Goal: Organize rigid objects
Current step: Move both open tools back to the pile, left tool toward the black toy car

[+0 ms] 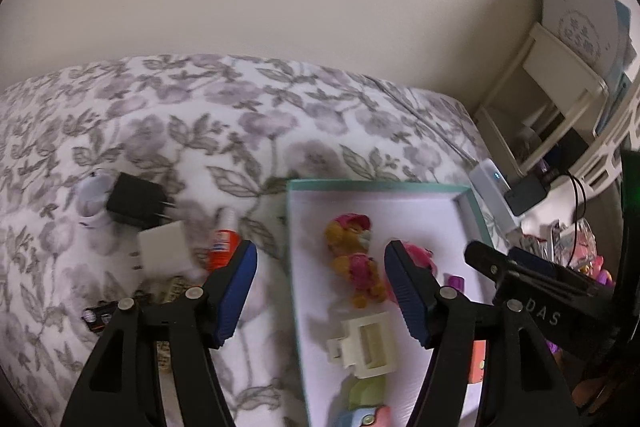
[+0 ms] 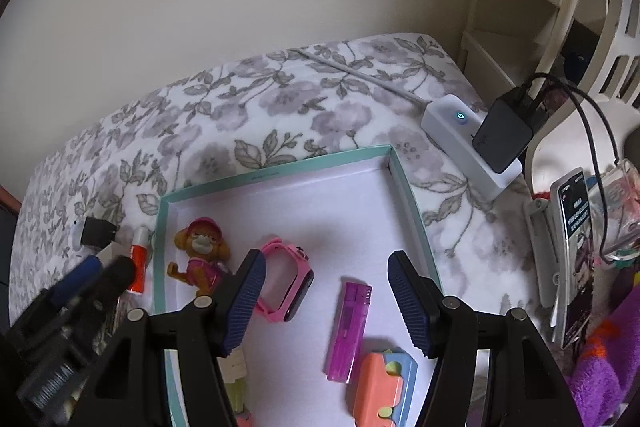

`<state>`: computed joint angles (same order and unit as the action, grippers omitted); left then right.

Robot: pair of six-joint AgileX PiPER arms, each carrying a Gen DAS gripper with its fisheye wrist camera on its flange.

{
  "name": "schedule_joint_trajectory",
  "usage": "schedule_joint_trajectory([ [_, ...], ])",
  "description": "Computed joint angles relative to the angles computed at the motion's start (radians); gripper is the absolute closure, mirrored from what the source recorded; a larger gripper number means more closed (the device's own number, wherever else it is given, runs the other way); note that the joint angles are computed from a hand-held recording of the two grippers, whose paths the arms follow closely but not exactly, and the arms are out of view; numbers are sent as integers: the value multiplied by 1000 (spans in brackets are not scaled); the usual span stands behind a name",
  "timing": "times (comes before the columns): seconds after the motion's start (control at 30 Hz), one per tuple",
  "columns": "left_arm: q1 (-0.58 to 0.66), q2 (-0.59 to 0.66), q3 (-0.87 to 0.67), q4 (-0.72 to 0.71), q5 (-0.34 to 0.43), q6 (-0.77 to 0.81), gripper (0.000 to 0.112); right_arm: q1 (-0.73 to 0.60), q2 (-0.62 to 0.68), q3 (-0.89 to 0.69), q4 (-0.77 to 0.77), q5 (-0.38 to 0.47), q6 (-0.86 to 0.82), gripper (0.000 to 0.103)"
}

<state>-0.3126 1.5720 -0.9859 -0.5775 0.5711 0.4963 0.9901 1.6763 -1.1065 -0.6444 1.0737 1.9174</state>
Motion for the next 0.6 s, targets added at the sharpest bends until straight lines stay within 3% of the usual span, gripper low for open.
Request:
schedule_joint_trajectory([
  [0.1,36,-16,5,13,4,-14,39,18,18,-31,-1,35,-15,28],
  [0.13,48,-20,5,19,5,-21,33,25,22,-39,-5,48,-17,25],
  [0.2,76,-26,6,25,10,-27,29,36,28,-55,-6,67,-22,25],
  [0.4,116,-46,6,137,-3,-123,29,61,43,-79,-7,85,-13,23],
  [0.5,126,-57,8,187,-6,-161,28,75,49,-87,-13,88,0,12],
  [0.6,135,-69,13,211,-5,-180,26,89,54,-96,-23,93,6,11],
])
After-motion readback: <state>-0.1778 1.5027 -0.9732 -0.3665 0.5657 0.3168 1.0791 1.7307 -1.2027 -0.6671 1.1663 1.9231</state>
